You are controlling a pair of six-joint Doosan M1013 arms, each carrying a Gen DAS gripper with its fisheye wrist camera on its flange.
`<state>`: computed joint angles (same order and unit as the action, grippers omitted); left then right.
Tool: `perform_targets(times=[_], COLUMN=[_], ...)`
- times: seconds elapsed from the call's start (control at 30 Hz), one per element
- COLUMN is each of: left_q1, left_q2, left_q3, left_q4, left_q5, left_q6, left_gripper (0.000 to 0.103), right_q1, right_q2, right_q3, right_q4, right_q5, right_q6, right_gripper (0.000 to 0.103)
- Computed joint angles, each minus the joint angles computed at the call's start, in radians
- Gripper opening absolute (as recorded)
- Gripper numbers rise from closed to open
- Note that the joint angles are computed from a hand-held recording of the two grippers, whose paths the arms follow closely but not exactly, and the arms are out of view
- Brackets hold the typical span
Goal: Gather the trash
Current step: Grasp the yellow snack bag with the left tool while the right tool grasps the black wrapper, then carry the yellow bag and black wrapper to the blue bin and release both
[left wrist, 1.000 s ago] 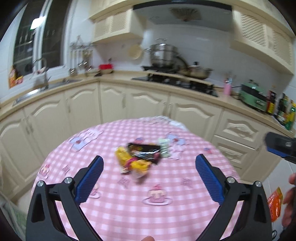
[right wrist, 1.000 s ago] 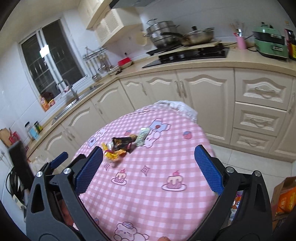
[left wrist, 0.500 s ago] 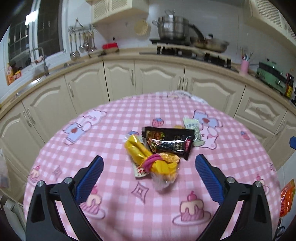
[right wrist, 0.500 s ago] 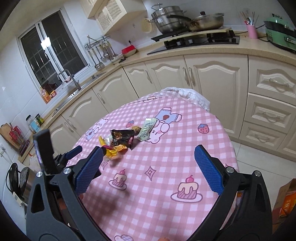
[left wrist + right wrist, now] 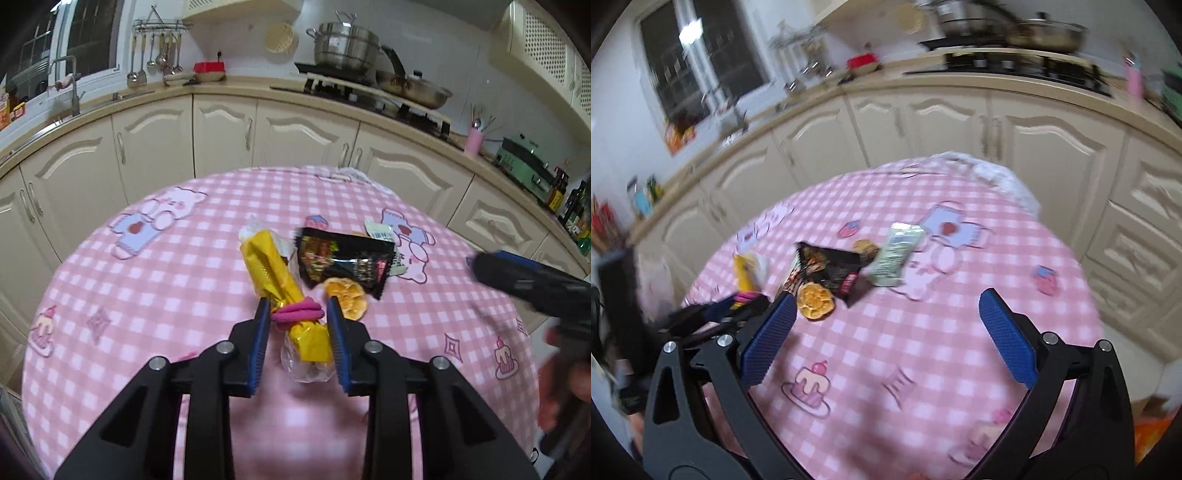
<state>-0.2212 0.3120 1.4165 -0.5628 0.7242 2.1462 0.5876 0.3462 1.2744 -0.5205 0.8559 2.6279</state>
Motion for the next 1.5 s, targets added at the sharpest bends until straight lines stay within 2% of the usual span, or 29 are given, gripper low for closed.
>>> perform_targets(times=[0.2,0.33,0.37,0.4,0.47,0.53,0.67,0.73,0.8,0.9,1.07,1.2,1.5], left_q1=[0.048,0.080,0.084,0.085,0.090,0.100,0.117,0.118,0.115,0.112,0.114,0.116,0.120], left_q2=[-0.027,-0.027,-0.027,-0.029,-0.027,-0.019,-0.006,-0.008,-0.014,-0.023,-0.026,-0.028,-0.051], left_q3=[0.058,0.070,0.073,0.077,0.077,0.071,0.063,0.068,0.076,0.089,0.094,0.099,0.137], left_q4=[-0.104,-0.258,-0.289,-0.308,-0.340,-0.364,-0.398,-0.418,-0.427,-0.447,-0.461,-0.486,-0.597], left_q5=[-0.076,-0.067,-0.064,-0.067,-0.065,-0.049,-0.021,-0.026,-0.038,-0.052,-0.063,-0.059,-0.084], left_q6=[0.085,0.158,0.180,0.193,0.203,0.191,0.166,0.179,0.202,0.250,0.250,0.272,0.420], left_gripper=[0.030,0.030,0.030,0.030,0.030,0.030,0.030,0.030,0.030,0.030,0.030,0.030,0.030], right_q1=[-0.002,-0.007,-0.008,-0.010,-0.011,-0.001,0.002,0.004,0.006,0.006,-0.003,0.003,0.020], right_q2=[0.118,0.189,0.204,0.220,0.238,0.236,0.204,0.183,0.166,0.153,0.154,0.137,0.043], right_q3=[-0.149,-0.240,-0.261,-0.283,-0.305,-0.296,-0.252,-0.221,-0.201,-0.186,-0.182,-0.153,-0.036], right_q4=[0.045,0.054,0.059,0.070,0.085,0.049,0.048,0.049,0.050,0.076,0.137,0.126,0.038], right_q5=[0.101,0.176,0.199,0.224,0.252,0.248,0.208,0.176,0.155,0.143,0.109,0.066,-0.068], right_q6=[-0.163,-0.244,-0.263,-0.286,-0.314,-0.304,-0.257,-0.229,-0.209,-0.208,-0.223,-0.180,-0.016], right_gripper=[0.097,0.097,0.094,0.083,0.068,0.065,0.052,0.042,0.020,0.018,0.018,0.011,0.009])
